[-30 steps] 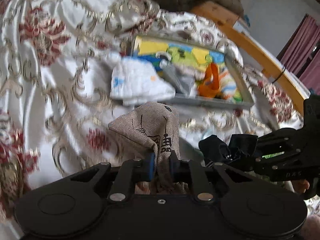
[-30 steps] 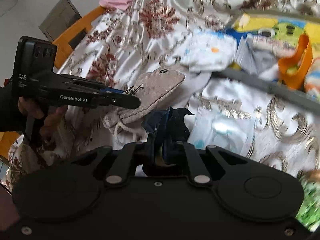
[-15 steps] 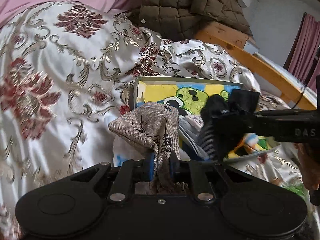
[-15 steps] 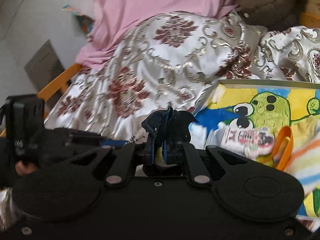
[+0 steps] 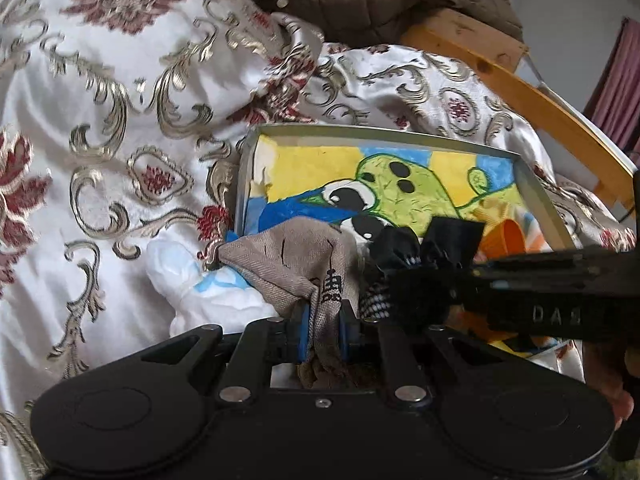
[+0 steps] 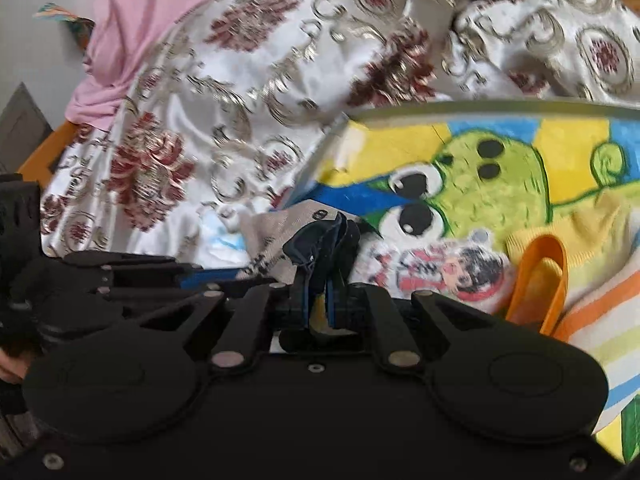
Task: Organize soft objects
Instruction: 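Carry the beige pouch and dark sock over the painting tray, then open both tools to drop the pouch and sock onto the tray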
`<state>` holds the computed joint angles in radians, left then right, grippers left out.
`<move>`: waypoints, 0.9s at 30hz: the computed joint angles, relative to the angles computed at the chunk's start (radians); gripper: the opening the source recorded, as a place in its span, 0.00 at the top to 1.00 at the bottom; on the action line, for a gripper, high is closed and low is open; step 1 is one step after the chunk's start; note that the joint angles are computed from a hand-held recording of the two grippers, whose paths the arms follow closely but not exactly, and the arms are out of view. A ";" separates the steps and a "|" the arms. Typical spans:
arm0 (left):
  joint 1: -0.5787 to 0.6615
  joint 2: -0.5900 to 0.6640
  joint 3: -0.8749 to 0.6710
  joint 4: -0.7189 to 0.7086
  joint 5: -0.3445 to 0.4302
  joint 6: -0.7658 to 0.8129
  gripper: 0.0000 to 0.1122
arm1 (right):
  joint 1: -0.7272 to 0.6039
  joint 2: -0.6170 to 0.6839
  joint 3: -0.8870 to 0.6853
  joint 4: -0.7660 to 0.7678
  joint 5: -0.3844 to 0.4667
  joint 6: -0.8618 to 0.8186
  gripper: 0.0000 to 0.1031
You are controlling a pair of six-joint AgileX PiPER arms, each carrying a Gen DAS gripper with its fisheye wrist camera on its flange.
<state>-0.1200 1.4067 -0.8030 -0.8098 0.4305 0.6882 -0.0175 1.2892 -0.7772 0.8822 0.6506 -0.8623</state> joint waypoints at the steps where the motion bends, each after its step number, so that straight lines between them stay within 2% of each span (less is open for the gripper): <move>1: 0.010 0.019 -0.005 -0.037 0.006 0.020 0.86 | 0.004 0.007 0.005 -0.005 -0.011 0.001 0.97; 6: -0.012 0.076 -0.013 -0.114 -0.036 0.045 0.86 | 0.002 0.058 0.022 0.025 -0.055 -0.059 0.97; 15: -0.081 0.156 -0.062 -0.055 -0.109 -0.052 0.87 | -0.026 0.111 -0.006 0.011 -0.104 -0.078 0.97; 18: -0.107 0.155 -0.062 0.012 -0.136 -0.124 0.86 | -0.023 0.117 0.003 0.005 -0.127 -0.085 0.97; 23: -0.115 0.126 -0.058 0.123 -0.136 -0.255 0.84 | -0.013 0.097 0.024 0.012 -0.144 -0.094 0.96; 27: -0.124 0.096 -0.081 0.283 -0.097 -0.413 0.78 | -0.004 0.060 0.023 -0.034 -0.125 -0.059 0.85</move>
<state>-0.2441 1.5031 -0.8839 -0.5266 0.3330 0.2749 -0.0217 1.3496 -0.7538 0.8478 0.5259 -0.9209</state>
